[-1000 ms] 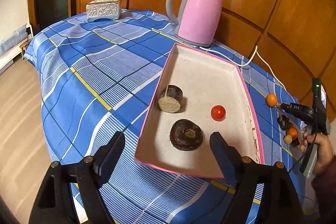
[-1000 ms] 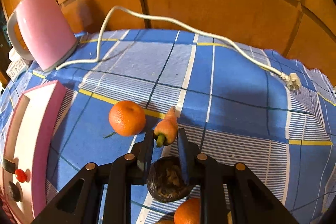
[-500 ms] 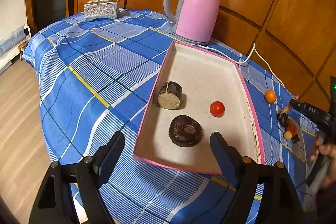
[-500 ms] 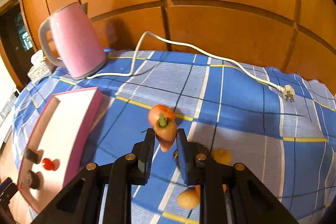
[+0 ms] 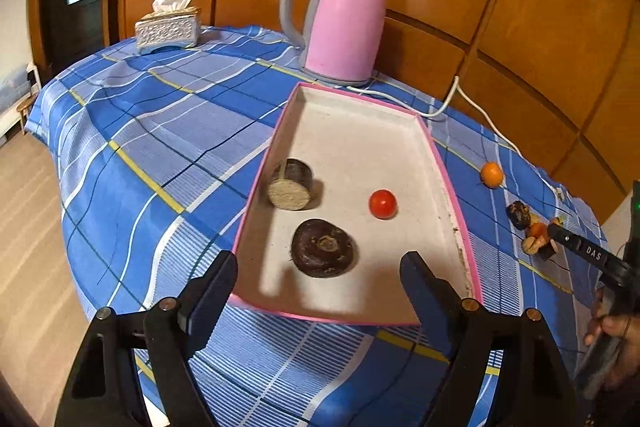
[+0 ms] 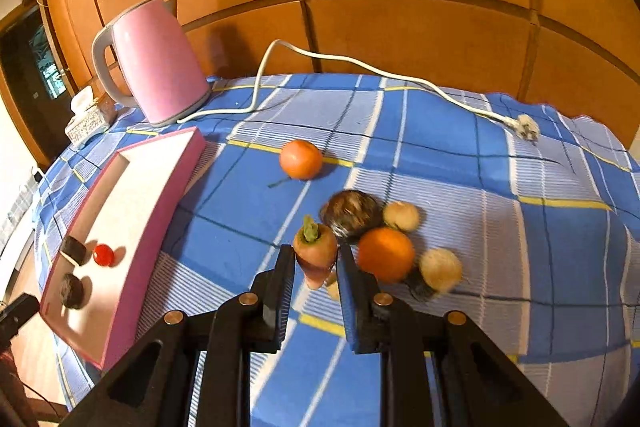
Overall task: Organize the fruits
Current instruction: 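Reach the right tool to the small carrot and grasp it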
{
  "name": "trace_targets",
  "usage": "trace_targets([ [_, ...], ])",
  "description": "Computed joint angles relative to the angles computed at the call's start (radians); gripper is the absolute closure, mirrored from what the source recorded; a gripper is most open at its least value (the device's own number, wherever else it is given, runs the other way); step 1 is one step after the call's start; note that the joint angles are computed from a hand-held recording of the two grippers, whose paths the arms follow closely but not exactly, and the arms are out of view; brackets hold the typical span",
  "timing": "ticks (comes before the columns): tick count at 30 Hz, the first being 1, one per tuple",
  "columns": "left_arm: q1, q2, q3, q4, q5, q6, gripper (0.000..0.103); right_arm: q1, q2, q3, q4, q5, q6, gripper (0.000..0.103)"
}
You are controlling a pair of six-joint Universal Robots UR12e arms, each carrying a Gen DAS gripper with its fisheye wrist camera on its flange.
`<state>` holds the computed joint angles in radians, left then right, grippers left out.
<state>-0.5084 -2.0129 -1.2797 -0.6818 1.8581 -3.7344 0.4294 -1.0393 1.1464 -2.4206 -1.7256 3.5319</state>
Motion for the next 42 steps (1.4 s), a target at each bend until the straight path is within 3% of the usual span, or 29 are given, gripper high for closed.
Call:
trace_targets([
  [11,-0.011,-0.019,0.029,0.000,-0.041,0.084,0.019,-0.011,-0.083,0.127,-0.020,-0.073,0.066,0.082],
  [17,-0.025,-0.035,0.056,0.008,-0.064,0.177,0.019,-0.015,-0.112,0.176,-0.019,-0.087,0.105,0.082],
  [35,-0.048,-0.062,0.094,0.055,-0.127,0.360,0.019,-0.020,-0.136,0.212,-0.046,-0.122,0.139,0.082],
  [38,-0.046,-0.056,0.083,0.074,-0.084,0.310,0.019,-0.021,-0.138,0.213,-0.052,-0.122,0.141,0.082],
  [42,-0.020,-0.027,0.040,0.086,0.001,0.096,0.018,-0.021,-0.137,0.210,-0.055,-0.123,0.134,0.082],
])
